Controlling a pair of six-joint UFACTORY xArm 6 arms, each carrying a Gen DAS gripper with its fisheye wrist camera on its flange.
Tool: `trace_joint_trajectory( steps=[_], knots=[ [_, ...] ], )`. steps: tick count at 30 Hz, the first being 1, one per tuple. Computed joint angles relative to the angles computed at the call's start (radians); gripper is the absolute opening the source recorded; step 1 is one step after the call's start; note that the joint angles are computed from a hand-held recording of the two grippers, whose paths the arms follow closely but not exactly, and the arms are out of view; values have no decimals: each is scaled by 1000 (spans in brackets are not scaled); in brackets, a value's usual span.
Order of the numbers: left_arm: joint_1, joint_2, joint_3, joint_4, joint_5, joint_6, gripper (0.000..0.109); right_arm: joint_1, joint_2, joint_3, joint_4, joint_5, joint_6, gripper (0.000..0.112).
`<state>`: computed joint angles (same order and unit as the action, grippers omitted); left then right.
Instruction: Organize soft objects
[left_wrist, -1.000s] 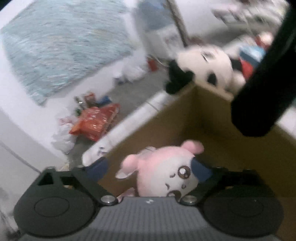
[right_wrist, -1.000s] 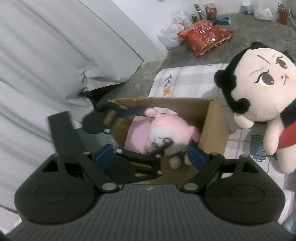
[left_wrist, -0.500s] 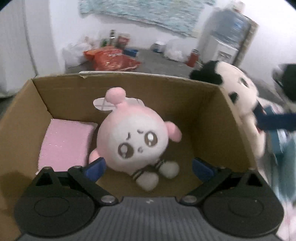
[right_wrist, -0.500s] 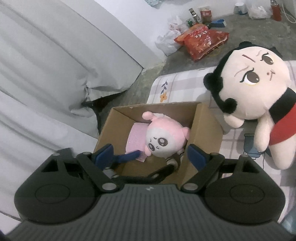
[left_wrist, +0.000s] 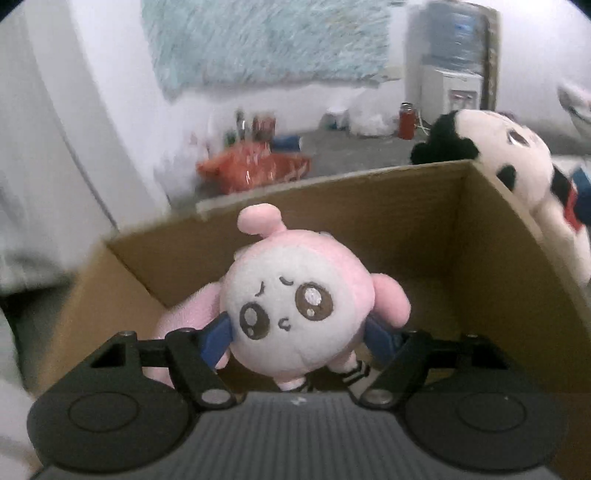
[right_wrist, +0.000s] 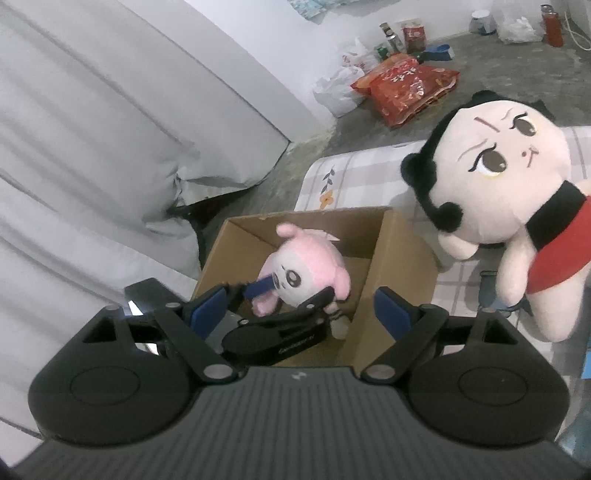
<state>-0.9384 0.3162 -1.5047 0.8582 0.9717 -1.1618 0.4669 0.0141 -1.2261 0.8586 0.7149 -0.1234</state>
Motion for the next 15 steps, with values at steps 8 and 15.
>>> trace_joint_trajectory(
  steps=[8, 15],
  knots=[
    [-23, 115, -58, 80, 33, 29, 89, 30, 36, -13, -42, -14, 5, 87],
    [-82, 66, -86, 64, 120, 94, 102, 25, -14, 25, -31, -7, -39, 87]
  ],
)
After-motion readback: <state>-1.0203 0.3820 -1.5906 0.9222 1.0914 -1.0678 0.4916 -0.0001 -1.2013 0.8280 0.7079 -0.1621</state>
